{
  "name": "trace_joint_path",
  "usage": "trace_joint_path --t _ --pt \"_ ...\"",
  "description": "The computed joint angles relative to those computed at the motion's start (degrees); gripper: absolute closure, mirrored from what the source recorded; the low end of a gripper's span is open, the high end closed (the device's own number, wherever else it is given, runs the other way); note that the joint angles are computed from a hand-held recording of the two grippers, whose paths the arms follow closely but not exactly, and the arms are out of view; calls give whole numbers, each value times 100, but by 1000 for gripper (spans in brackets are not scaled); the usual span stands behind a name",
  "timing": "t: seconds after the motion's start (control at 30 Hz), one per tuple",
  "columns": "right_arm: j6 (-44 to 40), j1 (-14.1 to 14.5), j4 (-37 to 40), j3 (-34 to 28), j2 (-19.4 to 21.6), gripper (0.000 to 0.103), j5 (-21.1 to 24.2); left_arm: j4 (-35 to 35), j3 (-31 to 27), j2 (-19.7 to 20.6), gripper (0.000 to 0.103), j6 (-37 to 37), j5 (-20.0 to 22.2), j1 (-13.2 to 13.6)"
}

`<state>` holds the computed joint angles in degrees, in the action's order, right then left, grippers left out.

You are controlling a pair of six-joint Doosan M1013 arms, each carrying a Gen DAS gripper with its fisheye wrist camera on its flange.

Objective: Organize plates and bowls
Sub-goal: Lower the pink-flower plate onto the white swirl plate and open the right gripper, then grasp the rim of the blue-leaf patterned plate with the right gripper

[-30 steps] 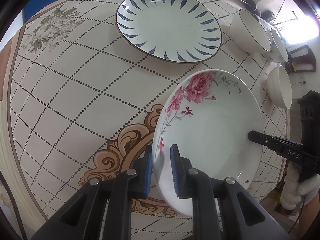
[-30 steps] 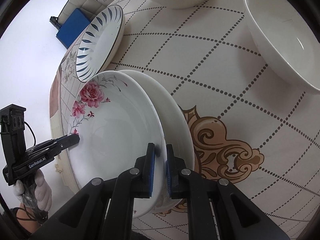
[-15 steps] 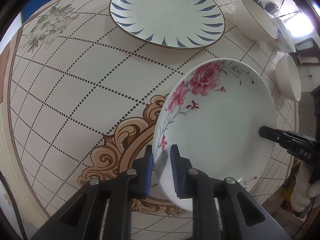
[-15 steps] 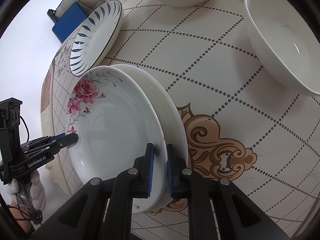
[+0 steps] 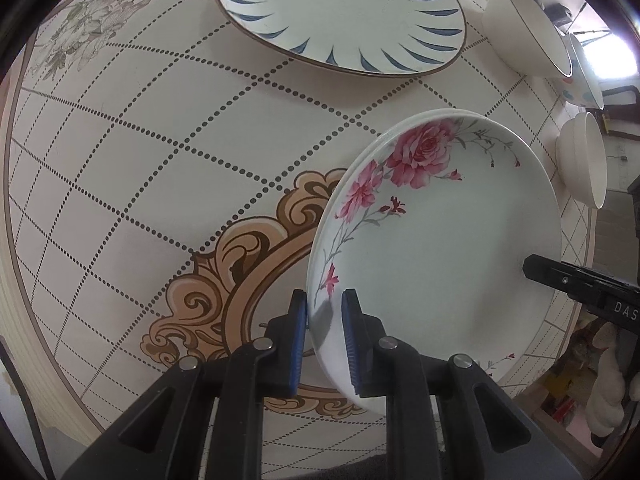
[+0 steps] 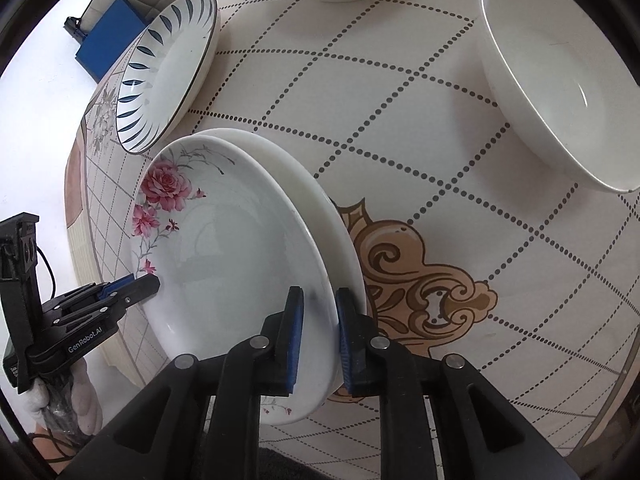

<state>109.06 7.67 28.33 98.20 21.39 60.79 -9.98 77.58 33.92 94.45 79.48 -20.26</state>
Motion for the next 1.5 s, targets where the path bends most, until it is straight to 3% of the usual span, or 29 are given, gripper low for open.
trace_joint_path --t 0.07,0.13,0.23,0.37,0.43,0.6,0.67,0.73,0.83,0.87,1.0,1.33,1.5 --pt "23 -38 198 -50 44 66 107 -73 -106 74 87 -64 169 42" --pt "-28 -53 372 -140 106 44 260 -126 -186 124 87 -127 283 78" --pt "-87 -29 438 -295 195 30 450 -120 -243 132 87 -173 298 91" --pt "31 14 234 -432 252 30 625 -12 -341 134 86 -200 345 80" --pt "143 48 3 -492 248 25 688 19 -361 120 85 -170 340 70" --pt "80 -2 43 -503 171 25 627 112 -216 -126 84 -169 52 6" --pt "103 9 -100 -523 113 25 498 166 -212 -221 76 -143 -164 0" --pt "145 35 -278 -547 42 25 246 258 -260 -286 74 -132 -415 -6" --pt "191 59 -598 -577 -63 24 -234 262 -454 -246 48 -101 -570 37" --pt "226 77 -743 -619 -68 24 -357 239 -549 -202 42 -99 -573 59" --pt "287 110 -1076 -933 91 19 -514 285 -973 80 42 -292 -489 148" --pt "180 -98 10 -1630 839 19 -342 212 -2345 1060 42 -694 48 343" --pt "344 -148 134 -1831 1124 19 -397 138 -2980 1516 43 -605 392 368"
